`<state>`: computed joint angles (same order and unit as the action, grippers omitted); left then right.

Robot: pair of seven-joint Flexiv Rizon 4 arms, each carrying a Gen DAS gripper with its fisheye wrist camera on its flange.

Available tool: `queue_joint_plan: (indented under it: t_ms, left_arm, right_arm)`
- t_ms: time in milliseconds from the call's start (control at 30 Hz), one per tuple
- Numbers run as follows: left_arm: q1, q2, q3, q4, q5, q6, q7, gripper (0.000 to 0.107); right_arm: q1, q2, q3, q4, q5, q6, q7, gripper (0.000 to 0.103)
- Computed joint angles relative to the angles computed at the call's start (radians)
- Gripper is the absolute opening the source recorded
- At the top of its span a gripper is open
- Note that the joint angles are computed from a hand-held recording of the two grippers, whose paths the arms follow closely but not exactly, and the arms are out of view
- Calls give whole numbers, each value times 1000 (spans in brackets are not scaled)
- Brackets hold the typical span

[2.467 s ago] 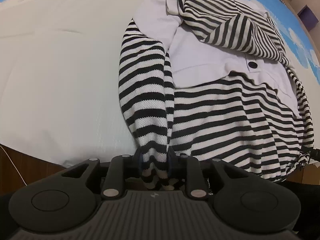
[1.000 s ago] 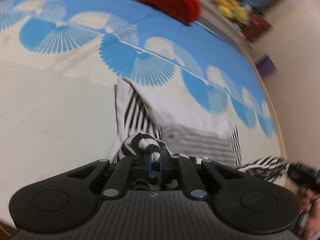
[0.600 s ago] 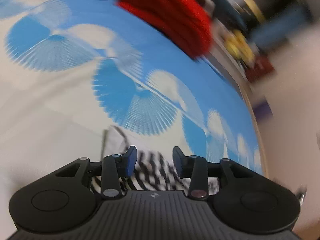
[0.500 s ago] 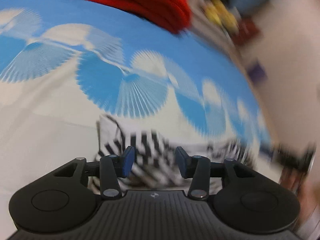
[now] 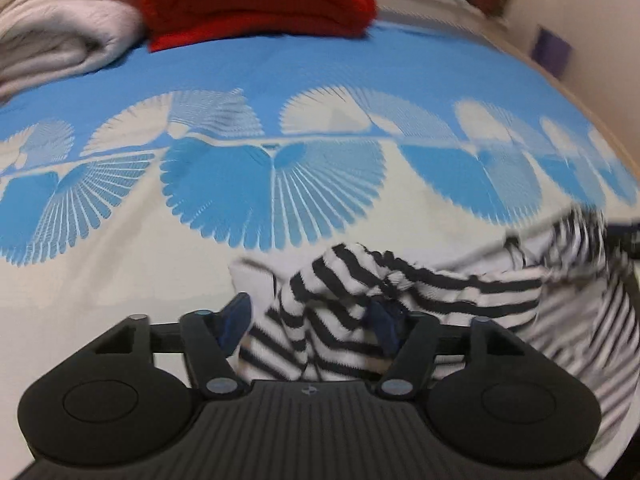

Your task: Fold small clothes

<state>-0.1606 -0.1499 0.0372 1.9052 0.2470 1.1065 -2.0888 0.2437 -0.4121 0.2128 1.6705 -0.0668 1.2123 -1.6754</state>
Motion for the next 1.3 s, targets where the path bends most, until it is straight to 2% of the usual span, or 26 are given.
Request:
queue_joint_plan:
  t_ms: [100,133,167,200,233,267,367,400,433,467,533,667,733,833,933,967,1000,1067,1133,1233,1300]
  left_arm:
    - [14,-22,-9,-4,-64,23,-7,32]
    - [22,-25,-18,-1,-107,25,22,16]
    - [28,-29,-24,4,-136,31,48,7]
    - [25,-32,-15,0,-130,32,45,4]
    - [14,-29,5,-8,-94,40,2,3]
    - [7,-22,26,-5,-62,67,-56,3]
    - [-5,-13,83,6,42,200,-261,3]
    - [-15,-18,96,-13,91,196,-306,3]
    - [-15,-26,87,-30,100,167,-299,3]
    - [-7,-39,69,-45,81,125,-258,3]
    - [-3,-70,50,-79,56,32,-222,3]
    - [5,-117,38,-96,3,-2,-198,4]
    - [-5,-138,39,-115,7,-46,-172,6]
    - [-35,-153,61,-140,74,-67,-179,9]
    - [-32,-140,54,-134,60,-86,-145,16]
    - [-27,-132,48,-138,41,-107,-134,24]
    - [-22,-115,43,-133,17,-119,-130,29]
    - [0,-43,30,-68,-46,-64,-109,49]
    - [15,45,21,-5,-107,-56,-91,56]
    - [34,171,4,88,-248,-104,-44,55]
    - [38,251,-4,153,-280,-126,-51,54]
  right_arm:
    - [-3,-41,22,-41,15,23,-28,49]
    - [-1,-52,22,-56,14,15,-30,49]
    - [11,-59,9,-62,2,17,-20,39]
    - [15,-68,7,-73,-2,18,-18,23]
    - [11,-80,14,-93,10,21,-13,15]
    - [6,-89,23,-111,30,36,-2,14]
    - [17,-108,10,-150,75,147,89,12]
    - [22,-117,7,-159,78,179,117,12]
    - [41,-125,-12,-163,74,210,140,12]
    - [80,-130,-64,-149,19,241,184,12]
    - [179,-142,-204,-124,-103,248,293,12]
    - [232,-195,-272,-161,-199,105,376,12]
    - [223,-219,-254,-186,-236,1,383,13]
    - [212,-231,-242,-186,-285,3,416,15]
    - [203,-222,-236,-178,-326,1,461,34]
    - [194,-211,-231,-167,-326,8,480,42]
    - [172,-197,-206,-161,-305,7,491,44]
    - [107,-158,-130,-154,-229,-9,481,44]
    - [56,-103,-74,-133,-171,-28,441,44]
    - [7,11,-37,-57,-121,1,373,45]
    - [-39,81,1,-1,-53,17,297,50]
